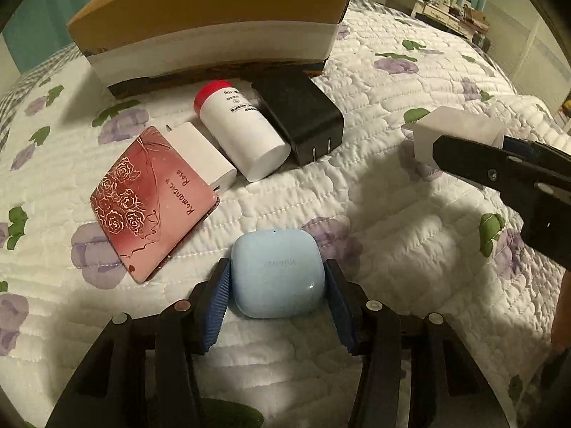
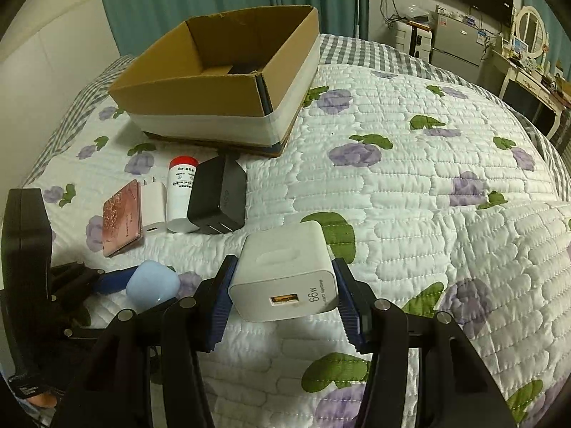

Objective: Organize rigid objects
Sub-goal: 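Grasp the white square charger with the right tool while the left tool grasps the blue earbud case, then lower the charger and earbud case into the box and open both tools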

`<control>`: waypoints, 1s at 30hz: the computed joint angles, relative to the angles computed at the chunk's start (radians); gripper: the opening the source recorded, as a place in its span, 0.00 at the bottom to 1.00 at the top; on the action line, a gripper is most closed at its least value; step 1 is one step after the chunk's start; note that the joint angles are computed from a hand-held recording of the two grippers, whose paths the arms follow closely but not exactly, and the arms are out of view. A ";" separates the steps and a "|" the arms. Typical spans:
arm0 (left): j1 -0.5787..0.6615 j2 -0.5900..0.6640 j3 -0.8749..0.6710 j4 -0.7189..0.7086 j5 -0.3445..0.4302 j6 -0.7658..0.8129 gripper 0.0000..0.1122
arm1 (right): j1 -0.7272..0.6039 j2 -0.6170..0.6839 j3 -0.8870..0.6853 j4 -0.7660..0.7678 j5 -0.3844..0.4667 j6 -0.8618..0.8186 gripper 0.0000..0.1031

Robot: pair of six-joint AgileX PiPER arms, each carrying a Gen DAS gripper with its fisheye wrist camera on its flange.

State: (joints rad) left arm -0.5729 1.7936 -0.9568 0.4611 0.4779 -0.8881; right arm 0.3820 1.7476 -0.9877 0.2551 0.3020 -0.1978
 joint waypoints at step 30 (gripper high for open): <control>0.367 0.188 -0.693 -0.188 0.093 0.509 0.46 | 0.058 0.391 -1.041 -0.194 0.368 0.081 0.50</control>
State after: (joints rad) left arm -0.2060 1.9813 -1.6497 0.2734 0.5713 -0.3793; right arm 0.4402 2.1383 -2.0286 0.0609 0.6702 -0.1165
